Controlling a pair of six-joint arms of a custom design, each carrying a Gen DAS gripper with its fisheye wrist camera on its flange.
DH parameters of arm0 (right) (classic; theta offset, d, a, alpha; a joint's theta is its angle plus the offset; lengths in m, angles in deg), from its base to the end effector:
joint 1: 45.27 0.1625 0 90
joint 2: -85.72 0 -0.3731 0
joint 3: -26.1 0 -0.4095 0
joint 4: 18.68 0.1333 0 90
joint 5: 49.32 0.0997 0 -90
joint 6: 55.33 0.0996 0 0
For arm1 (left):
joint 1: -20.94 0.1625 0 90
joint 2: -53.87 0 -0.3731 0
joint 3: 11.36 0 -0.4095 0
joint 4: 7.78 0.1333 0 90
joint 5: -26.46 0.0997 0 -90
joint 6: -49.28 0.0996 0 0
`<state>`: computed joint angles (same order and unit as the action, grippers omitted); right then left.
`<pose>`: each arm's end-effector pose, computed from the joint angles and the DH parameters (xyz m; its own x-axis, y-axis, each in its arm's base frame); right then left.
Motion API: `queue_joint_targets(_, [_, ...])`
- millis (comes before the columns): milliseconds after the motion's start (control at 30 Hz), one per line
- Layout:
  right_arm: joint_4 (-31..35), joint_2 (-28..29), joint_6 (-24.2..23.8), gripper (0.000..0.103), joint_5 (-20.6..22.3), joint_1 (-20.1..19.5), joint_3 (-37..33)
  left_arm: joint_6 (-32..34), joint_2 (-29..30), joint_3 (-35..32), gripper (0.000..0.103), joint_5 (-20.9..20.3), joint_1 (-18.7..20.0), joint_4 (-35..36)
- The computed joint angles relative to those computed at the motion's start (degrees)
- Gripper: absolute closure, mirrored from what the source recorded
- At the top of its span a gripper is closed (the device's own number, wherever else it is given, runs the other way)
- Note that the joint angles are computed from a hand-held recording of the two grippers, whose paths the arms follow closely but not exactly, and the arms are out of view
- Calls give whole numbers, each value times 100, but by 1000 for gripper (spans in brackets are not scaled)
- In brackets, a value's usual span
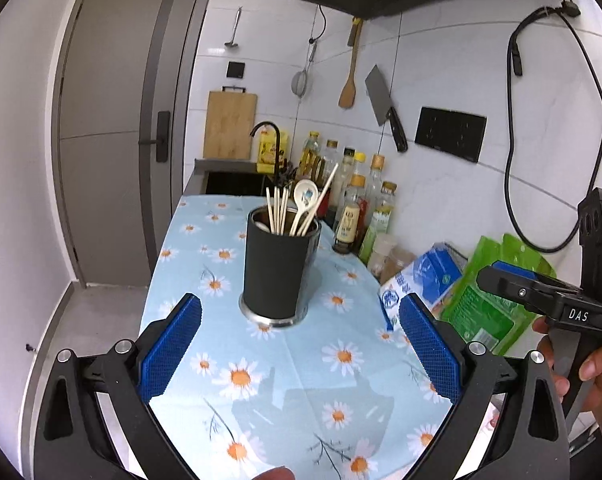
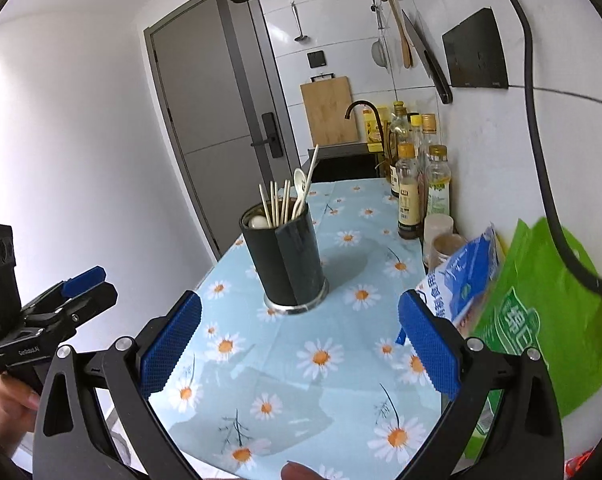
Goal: Organize utensils
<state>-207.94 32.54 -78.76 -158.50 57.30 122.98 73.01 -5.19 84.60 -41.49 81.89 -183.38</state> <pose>0.2404 -0.6161 0.2073 -0.8510 -0.1654 0.4984 -0.5029 0.5299 -0.6828 -0.1686 -0.6550 0.2506 -0.7382 0.4185 -0.5292 0.6746 0.4463 -0.5880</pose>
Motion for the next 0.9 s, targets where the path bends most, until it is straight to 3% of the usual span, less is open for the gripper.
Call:
queue_joint_targets(167, [-109,-16,-145,5,12,-23,209,-200,-134,246,7,23,3,122])
queue_joint_targets(433, [-79,61,-247,5,-55,-24,269,-156,-125,441,7,530,2,75])
queue_joint_targets(900, [0,157,-134,5,-195,41,308,-286,-239,541,7,612,45,402])
